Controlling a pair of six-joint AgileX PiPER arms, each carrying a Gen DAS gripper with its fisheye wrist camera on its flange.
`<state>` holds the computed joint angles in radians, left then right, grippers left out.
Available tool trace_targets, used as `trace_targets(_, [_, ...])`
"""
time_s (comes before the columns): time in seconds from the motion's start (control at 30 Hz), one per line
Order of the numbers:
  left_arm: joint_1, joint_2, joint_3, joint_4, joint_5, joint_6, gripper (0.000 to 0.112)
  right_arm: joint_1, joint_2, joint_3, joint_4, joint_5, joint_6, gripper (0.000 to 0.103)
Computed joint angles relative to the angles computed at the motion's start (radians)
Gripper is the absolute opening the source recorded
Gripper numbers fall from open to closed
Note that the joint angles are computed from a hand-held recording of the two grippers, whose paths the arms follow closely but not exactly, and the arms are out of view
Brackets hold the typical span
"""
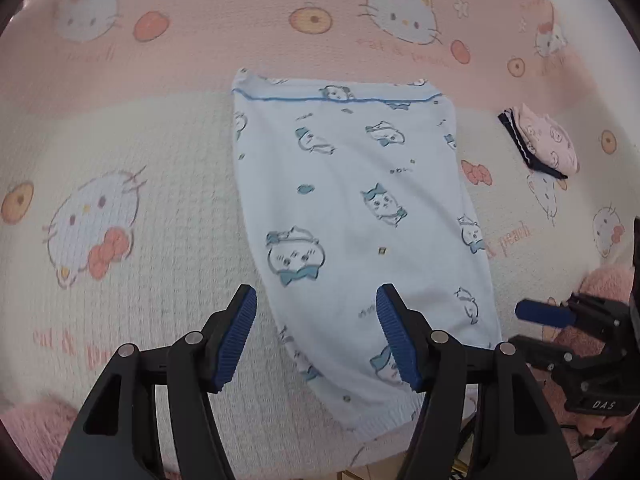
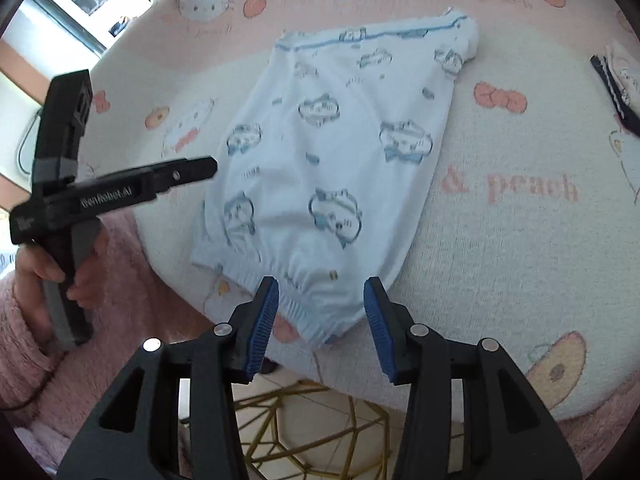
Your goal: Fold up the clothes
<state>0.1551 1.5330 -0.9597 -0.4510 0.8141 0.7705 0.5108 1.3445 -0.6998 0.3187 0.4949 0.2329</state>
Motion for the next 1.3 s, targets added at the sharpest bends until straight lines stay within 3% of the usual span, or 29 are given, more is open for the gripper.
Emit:
trace_targets(0.13, [-0.143,0.132,-0.179,0.131,-0.079,-0.135,0.065,-0.039,0.132,-0.236,-0.366,0.173,0.140,0.046])
trace_targets(0.23, [-0.193,0.264,-0.343,0.166,-0.085,-0.177,0.064,-0.103,0.238,-0.387,-0.467,0.209,0.100,0.046])
trace_targets(0.43, [-0.182,0.461,-0.535,-0.005,0.038,0.042,0.065,-0.197,0.560,-0.694,-0.333,0.219,-0.159,0.046])
trace_targets(0.5, [-0.190,0.490,-0.531,0.052,0.022,0.087,0.065,-0.205,0.651,-0.776,-0.332,0.252,-0.197,0.045])
trace_targets(0.57, [-0.176,0.483,-0.487,0.069,-0.026,0.209,0.065,-0.231,0.664,-0.759,-0.332,0.227,-0.257,0.044])
trace_targets(0.63, [-0.141,0.482,-0.510,0.104,0.016,0.266,0.066,-0.289,0.637,-0.718,-0.282,0.201,-0.342,0.044])
trace_targets(0.7, [-0.110,0.492,-0.576,0.141,0.082,0.225,0.066,-0.344,0.614,-0.706,-0.248,0.224,-0.396,0.033])
trace_targets(0.77, [-0.091,0.485,-0.611,0.114,0.079,0.207,0.066,-0.375,0.603,-0.721,-0.246,0.251,-0.387,0.042])
trace_targets(0.9, [-0.094,0.547,-0.748,-0.044,0.143,0.191,0.066,-0.426,0.603,-0.785,-0.115,0.265,-0.426,0.042])
trace_targets(0.97, [-0.141,0.620,-0.839,0.013,0.156,0.102,0.066,-0.404,0.690,-0.902,-0.144,0.322,-0.402,0.042])
trace_targets(1.07, [-0.213,0.717,-0.951,0.219,0.115,-0.051,0.064,-0.386,0.820,-1.076,-0.197,0.410,-0.395,0.040])
trace_targets(1.13, [-0.202,0.777,-1.081,0.215,0.185,-0.157,0.064,-0.410,0.854,-1.144,-0.166,0.436,-0.429,0.035])
trace_targets(1.17, [-0.192,0.805,-1.139,0.197,0.211,-0.201,0.064,-0.430,0.871,-1.185,-0.145,0.464,-0.415,0.028])
trace_targets(1.3, [-0.180,0.738,-1.067,0.149,0.144,-0.268,0.064,-0.500,0.833,-1.141,-0.010,0.411,-0.345,0.028])
